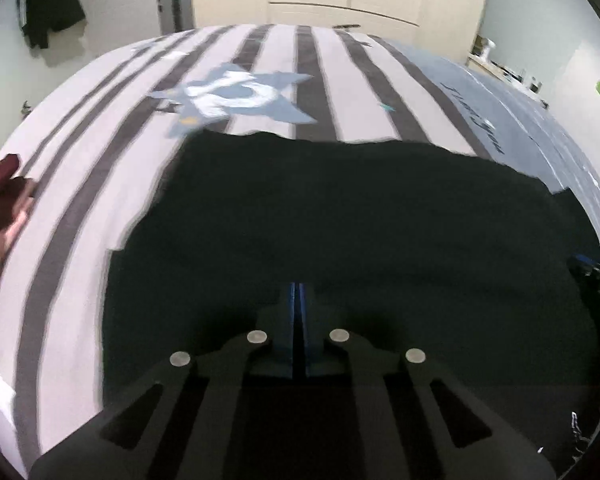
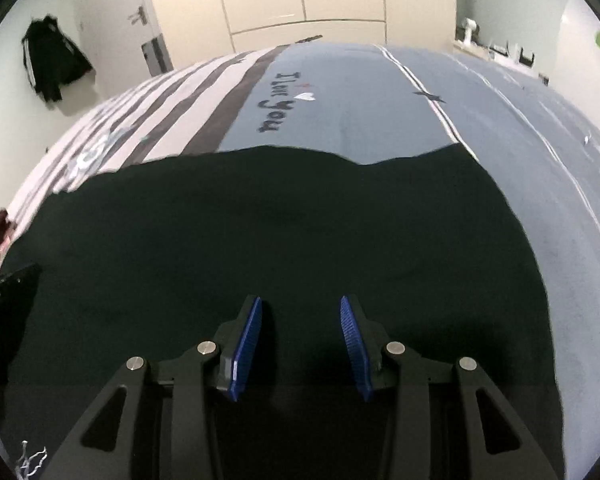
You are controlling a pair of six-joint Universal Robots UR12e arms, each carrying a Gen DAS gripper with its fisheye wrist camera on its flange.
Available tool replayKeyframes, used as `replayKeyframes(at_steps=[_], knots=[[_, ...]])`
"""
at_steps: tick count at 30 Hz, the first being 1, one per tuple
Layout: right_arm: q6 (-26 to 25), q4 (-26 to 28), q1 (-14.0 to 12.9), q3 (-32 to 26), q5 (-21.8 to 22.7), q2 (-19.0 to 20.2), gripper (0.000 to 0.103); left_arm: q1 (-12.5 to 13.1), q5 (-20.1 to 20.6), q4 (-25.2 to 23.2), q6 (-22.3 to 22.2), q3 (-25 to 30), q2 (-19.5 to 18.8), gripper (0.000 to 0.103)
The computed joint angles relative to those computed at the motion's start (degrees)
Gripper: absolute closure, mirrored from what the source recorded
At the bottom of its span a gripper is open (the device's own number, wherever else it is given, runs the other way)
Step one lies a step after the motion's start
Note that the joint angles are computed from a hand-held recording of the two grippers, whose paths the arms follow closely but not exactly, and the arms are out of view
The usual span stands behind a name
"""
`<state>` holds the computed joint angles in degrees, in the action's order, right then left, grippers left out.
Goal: Fold clothes
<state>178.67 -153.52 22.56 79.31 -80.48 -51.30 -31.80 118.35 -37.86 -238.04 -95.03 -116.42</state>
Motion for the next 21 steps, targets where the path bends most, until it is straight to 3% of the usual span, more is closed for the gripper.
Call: replayKeyframes(at_steps=[3,6,7,11,12,14,17,21], knots=[[1.1,0.5,-1.8,-0.6,-0.3,0.3,0.066,0.7,0.5,-1.1,-0.2,-1.9,1.5,0.101],[1.9,1.7,-3.5,-1.4,0.8,0.7,0.089,1.3,0.7,-2.6,-1.1,-2.9,2.7,0.101],[1.5,2.1,-3.7,-1.6,0.7,0.7,0.091,1.4,1.0,-3.8,-2.1,-2.9,3.1,0.101],[3.5,2.5,-4.7,-2.8,-0.2,0.8,0.09,1.3,6.1,-10.5,-8.0,-1.7,4.4,0.1],[4.7,2.0,-4.7,-3.2,-2.0,0.8,0.084,1.3,6.9,-10.7,-7.4,-1.5,4.5,0.1],[7.2,0.9,-4.7,-3.9,-5.2,1.0,0.069,1.6,6.2,-8.1,-0.7,0.0,3.4,0.1],[6.5,2.2,-4.5,-6.4,-3.6,2.1,0.068,2.1,3.4,-3.7,7.8,3.1,0.6,0.1],[1.6,3.0,-2.8,-9.2,-1.2,3.9,0.068,2.8,-0.3,-3.3,12.9,7.4,-3.3,0.097]])
